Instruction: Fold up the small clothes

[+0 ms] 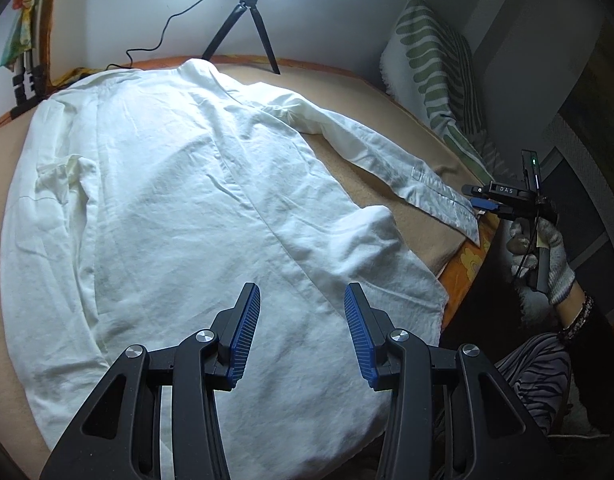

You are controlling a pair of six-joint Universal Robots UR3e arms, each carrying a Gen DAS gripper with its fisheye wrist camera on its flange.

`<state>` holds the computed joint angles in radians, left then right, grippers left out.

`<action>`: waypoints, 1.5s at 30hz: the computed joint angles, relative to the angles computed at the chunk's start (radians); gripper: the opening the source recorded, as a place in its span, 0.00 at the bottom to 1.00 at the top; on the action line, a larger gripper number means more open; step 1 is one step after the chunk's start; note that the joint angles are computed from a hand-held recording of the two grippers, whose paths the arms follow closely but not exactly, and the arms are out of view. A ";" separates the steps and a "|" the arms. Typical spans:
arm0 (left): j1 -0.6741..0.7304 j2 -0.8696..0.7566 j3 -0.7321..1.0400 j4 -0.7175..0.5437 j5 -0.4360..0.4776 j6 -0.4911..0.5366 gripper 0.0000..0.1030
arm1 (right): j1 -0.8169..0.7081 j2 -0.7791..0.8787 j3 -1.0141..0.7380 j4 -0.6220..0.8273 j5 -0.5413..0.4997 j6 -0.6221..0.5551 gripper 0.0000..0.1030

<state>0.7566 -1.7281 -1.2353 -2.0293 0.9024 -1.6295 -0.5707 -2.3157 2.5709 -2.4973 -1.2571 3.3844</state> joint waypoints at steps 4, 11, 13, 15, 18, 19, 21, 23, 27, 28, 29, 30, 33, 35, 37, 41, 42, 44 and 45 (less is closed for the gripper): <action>0.000 0.003 0.000 0.001 -0.003 0.003 0.41 | 0.249 0.222 -0.078 -0.157 -0.239 0.055 0.34; 0.010 0.000 0.003 0.001 -0.003 0.010 0.41 | 0.394 0.333 -0.140 -0.195 -0.372 0.085 0.02; 0.014 -0.004 0.008 -0.001 -0.004 0.009 0.41 | 0.381 0.309 -0.135 -0.187 -0.349 0.096 0.01; 0.016 -0.013 0.016 -0.003 -0.005 0.002 0.41 | 0.344 0.249 -0.114 -0.176 -0.290 0.106 0.01; 0.022 -0.023 0.025 -0.005 -0.009 -0.008 0.41 | 0.327 0.187 -0.111 -0.181 -0.224 0.134 0.01; 0.025 -0.029 0.032 -0.009 -0.010 -0.014 0.41 | 0.337 0.180 -0.118 -0.191 -0.208 0.147 0.01; 0.028 -0.039 0.044 -0.021 -0.010 -0.022 0.41 | 0.394 0.196 -0.142 -0.227 -0.214 0.176 0.01; 0.034 -0.041 0.045 -0.025 -0.014 -0.024 0.41 | 0.470 0.234 -0.169 -0.285 -0.225 0.207 0.01; 0.046 -0.053 0.054 -0.045 -0.025 -0.038 0.41 | 0.644 0.350 -0.248 -0.396 -0.246 0.250 0.01; 0.048 -0.059 0.058 -0.051 -0.027 -0.046 0.41 | 0.701 0.395 -0.284 -0.422 -0.255 0.258 0.01; 0.050 -0.067 0.066 -0.059 -0.029 -0.053 0.41 | 0.742 0.422 -0.305 -0.442 -0.258 0.261 0.01; 0.052 -0.077 0.076 -0.070 -0.032 -0.059 0.41 | 0.781 0.461 -0.335 -0.461 -0.254 0.257 0.01; 0.060 -0.096 0.092 -0.089 -0.039 -0.077 0.41 | 0.921 0.594 -0.457 -0.481 -0.271 0.227 0.01; 0.064 -0.110 0.110 -0.110 -0.043 -0.081 0.41 | 0.991 0.671 -0.534 -0.468 -0.265 0.194 0.01; 0.068 -0.117 0.118 -0.126 -0.049 -0.085 0.41 | 1.042 0.739 -0.595 -0.450 -0.249 0.168 0.01; 0.073 -0.143 0.145 -0.183 -0.053 -0.089 0.41 | 1.082 0.837 -0.674 -0.394 -0.178 0.118 0.02; 0.072 -0.148 0.150 -0.200 -0.051 -0.086 0.41 | 1.074 0.846 -0.675 -0.382 -0.137 0.105 0.03; 0.068 -0.148 0.149 -0.217 -0.046 -0.081 0.41 | 1.067 0.858 -0.694 -0.338 -0.100 0.072 0.14; 0.062 -0.145 0.142 -0.223 -0.041 -0.077 0.41 | 1.061 0.854 -0.702 -0.311 -0.085 0.053 0.21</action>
<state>0.8191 -1.8730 -1.0933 -2.2527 0.8614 -1.7069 0.4903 -1.4622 1.8687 -2.8083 -1.3422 3.4374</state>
